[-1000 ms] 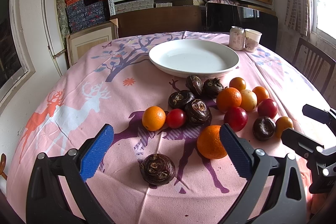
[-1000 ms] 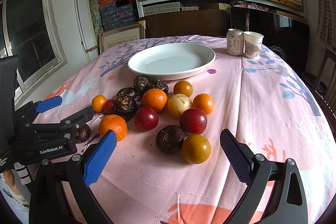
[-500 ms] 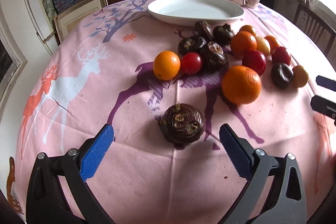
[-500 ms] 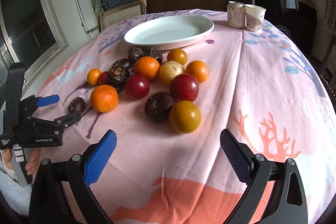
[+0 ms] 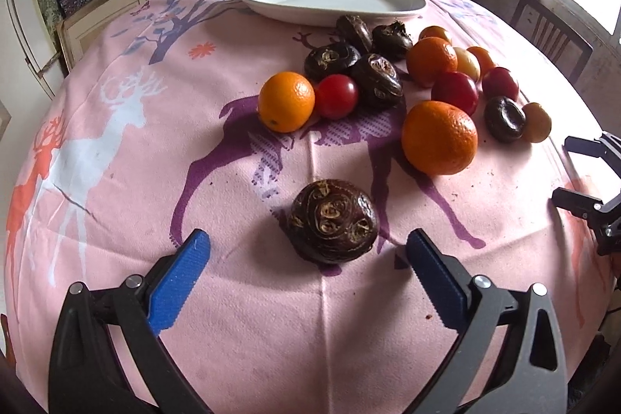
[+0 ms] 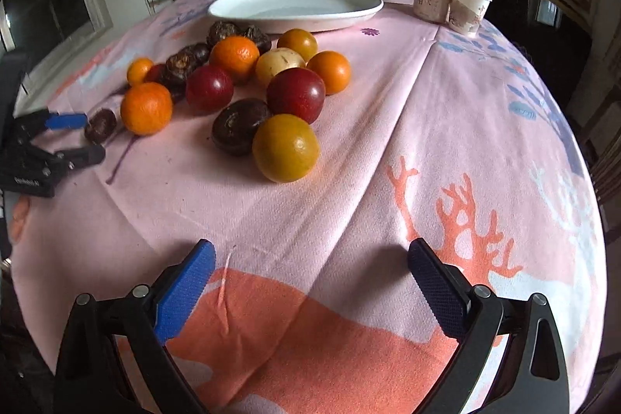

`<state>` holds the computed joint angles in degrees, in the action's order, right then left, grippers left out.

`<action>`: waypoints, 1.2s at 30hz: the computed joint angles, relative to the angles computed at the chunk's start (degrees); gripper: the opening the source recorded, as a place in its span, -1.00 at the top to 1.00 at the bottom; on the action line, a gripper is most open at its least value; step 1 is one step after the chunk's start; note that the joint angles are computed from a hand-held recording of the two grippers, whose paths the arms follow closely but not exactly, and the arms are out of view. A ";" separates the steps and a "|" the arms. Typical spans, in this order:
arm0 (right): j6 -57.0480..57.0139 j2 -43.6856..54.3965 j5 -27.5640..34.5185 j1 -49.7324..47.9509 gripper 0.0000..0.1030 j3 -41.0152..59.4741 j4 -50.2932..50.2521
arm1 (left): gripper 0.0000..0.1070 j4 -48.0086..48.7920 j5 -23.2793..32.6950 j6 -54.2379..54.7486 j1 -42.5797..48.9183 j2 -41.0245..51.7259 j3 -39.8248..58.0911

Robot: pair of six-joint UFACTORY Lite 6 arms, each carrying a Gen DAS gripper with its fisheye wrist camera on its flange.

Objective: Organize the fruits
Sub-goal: 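Grasp a dark brown fruit with the left tool while the right tool grasps a yellow fruit, then carry both fruits over the white plate and open both tools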

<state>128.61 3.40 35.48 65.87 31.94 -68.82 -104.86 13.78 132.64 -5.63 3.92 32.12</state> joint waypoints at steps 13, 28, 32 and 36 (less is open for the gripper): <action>6.60 0.95 -4.11 -8.47 0.18 2.69 -13.63 | -0.22 12.91 4.26 -10.29 -0.93 2.20 3.92; 21.46 -14.54 -5.76 -11.78 0.29 -7.13 -28.72 | 0.22 21.83 11.28 -22.72 1.61 0.46 10.68; 15.61 -12.69 -9.37 -20.39 0.29 0.94 -31.47 | 0.22 24.26 8.86 -32.65 -4.63 6.91 24.35; 18.53 -1.20 -17.98 -31.51 0.29 14.63 -41.03 | 0.22 34.71 6.08 -49.17 -10.27 20.04 42.89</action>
